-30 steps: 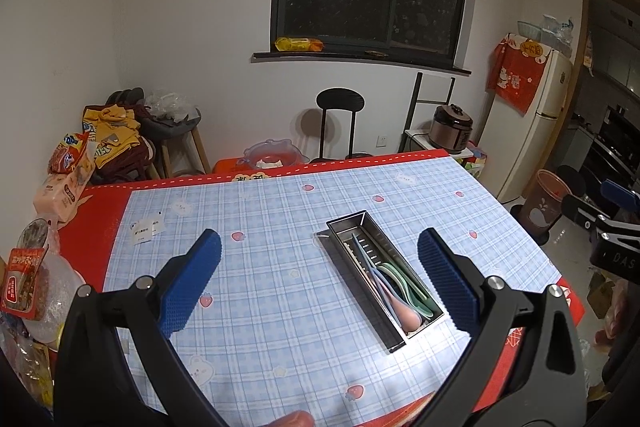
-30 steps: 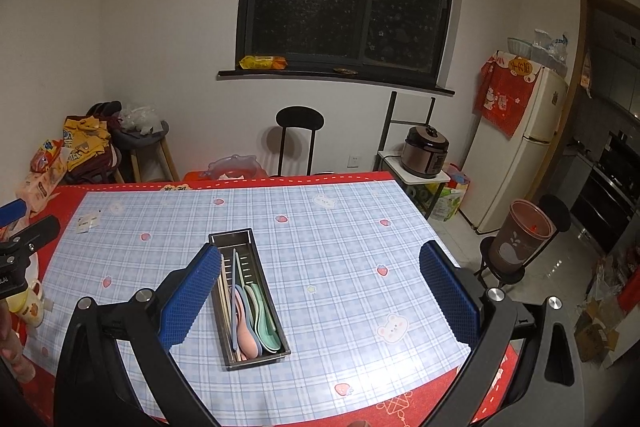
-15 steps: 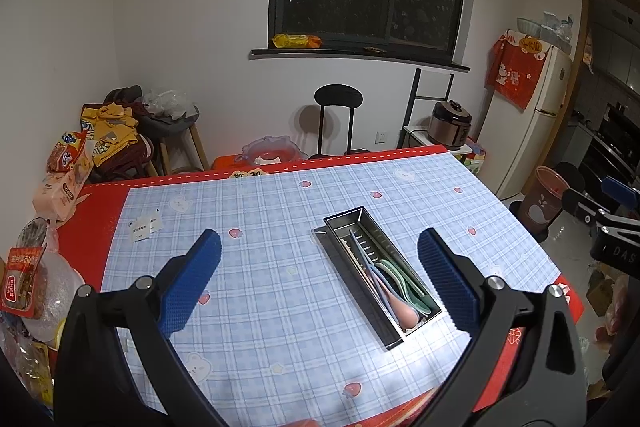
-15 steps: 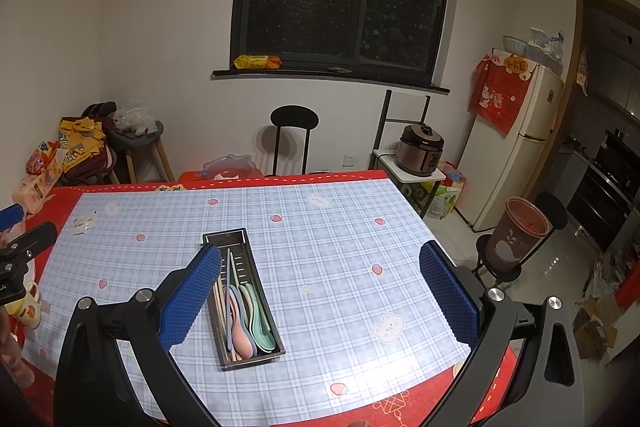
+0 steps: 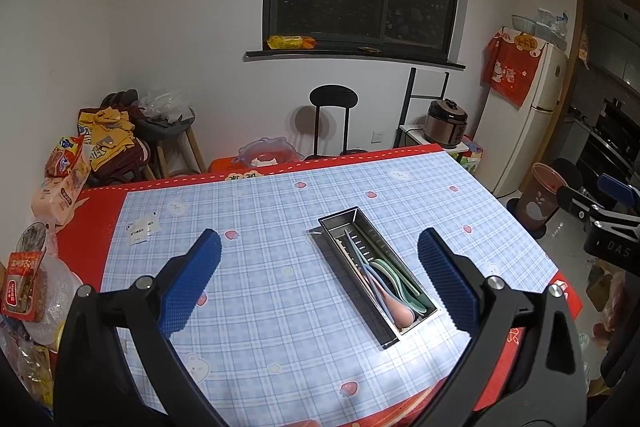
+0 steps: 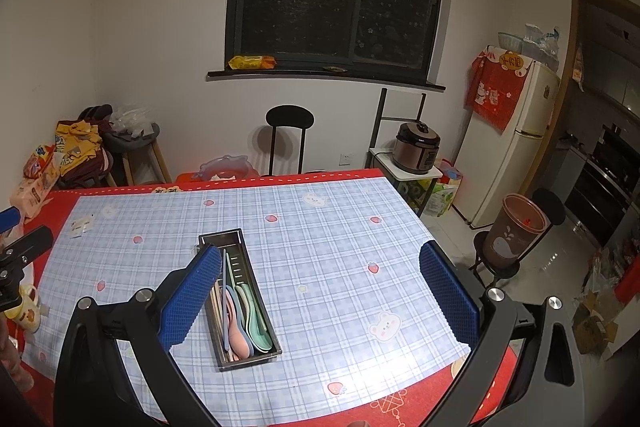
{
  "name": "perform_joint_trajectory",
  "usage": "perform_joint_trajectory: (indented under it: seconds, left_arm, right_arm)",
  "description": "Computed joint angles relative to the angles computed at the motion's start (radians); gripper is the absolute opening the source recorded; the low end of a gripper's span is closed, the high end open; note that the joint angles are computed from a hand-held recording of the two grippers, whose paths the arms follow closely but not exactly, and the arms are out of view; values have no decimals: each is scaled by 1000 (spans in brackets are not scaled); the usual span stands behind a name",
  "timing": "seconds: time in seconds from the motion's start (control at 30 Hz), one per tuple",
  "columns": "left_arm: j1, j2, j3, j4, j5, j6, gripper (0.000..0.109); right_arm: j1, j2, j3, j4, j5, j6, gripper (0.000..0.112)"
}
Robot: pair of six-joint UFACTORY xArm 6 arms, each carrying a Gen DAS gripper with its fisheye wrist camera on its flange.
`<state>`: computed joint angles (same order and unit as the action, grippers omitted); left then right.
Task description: Organize utensils
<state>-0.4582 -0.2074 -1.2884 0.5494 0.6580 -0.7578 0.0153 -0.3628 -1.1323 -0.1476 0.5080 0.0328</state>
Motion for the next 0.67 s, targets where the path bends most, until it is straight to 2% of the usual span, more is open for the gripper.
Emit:
perform_joint_trajectory:
  seconds: [0.67]
  left_arm:
    - [-4, -3, 1, -13, 10, 7, 97]
  right_arm:
    - [-10, -2, 7, 5, 14, 8, 97]
